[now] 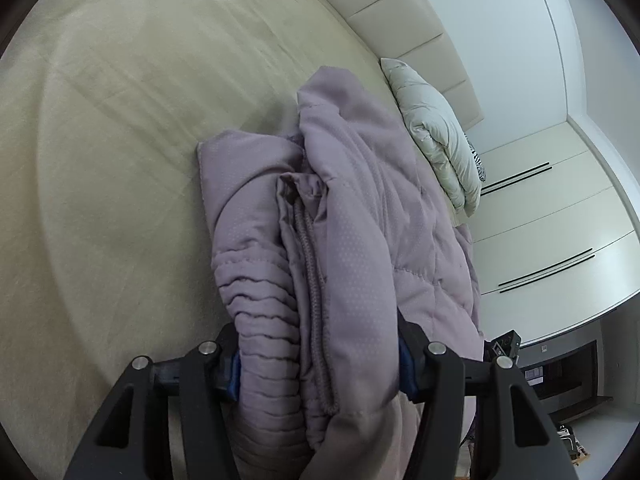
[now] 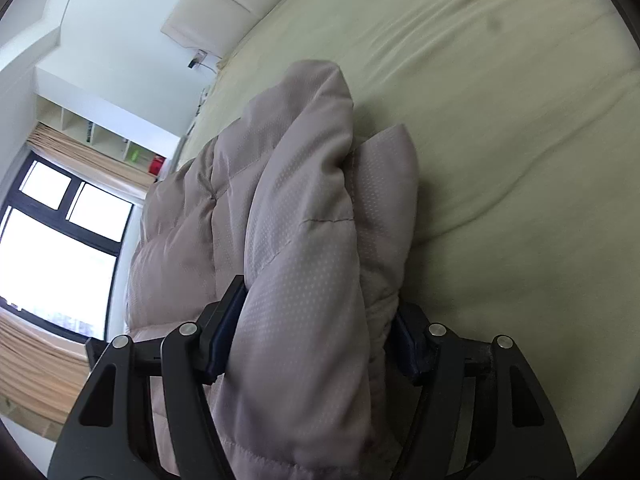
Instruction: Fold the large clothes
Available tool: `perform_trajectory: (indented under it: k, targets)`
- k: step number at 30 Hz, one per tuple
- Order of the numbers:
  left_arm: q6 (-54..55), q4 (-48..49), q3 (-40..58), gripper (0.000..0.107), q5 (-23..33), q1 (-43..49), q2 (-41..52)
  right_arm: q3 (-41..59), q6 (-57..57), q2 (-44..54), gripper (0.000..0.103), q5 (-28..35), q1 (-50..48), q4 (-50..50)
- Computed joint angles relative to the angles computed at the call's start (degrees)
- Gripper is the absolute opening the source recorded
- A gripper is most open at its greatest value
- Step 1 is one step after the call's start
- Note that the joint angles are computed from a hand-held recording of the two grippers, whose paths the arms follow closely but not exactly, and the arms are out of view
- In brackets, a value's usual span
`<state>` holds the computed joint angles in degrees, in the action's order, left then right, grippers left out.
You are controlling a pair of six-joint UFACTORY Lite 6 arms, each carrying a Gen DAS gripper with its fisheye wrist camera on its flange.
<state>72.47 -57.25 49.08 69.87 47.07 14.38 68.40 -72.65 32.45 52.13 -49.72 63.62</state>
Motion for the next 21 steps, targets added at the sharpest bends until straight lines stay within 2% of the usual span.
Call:
perform_trajectory:
  k: [8, 9, 12, 16, 21]
  targets:
    - [2.94, 5.50, -2.05, 0.060, 5.95, 13.78, -10.41, -9.39, 0.79, -15.95, 0.063, -8.40, -3.21, 1.39]
    - [3.16, 5.70, -2.01, 0.060, 6.41, 15.53, -12.16, -11.14, -0.23, -18.88, 0.063, -8.60, -3.10, 2.84]
    - [3.97, 6.21, -2.21, 0.061, 8.56, 19.23, -18.62, -14.08, -1.11, -26.50, 0.063, -3.79, -2.31, 5.03]
    - [5.04, 3.81, -4.37, 0.073, 11.34, 19.89, -30.57, -18.30, 0.80, -35.65, 0.063, -3.80, 9.19, 6.23]
    - [4.67, 0.65, -9.54, 0.083, 14.15, 16.97, -46.15, -16.35, 0.55, -31.40, 0.063, -4.43, 26.47, 11.72]
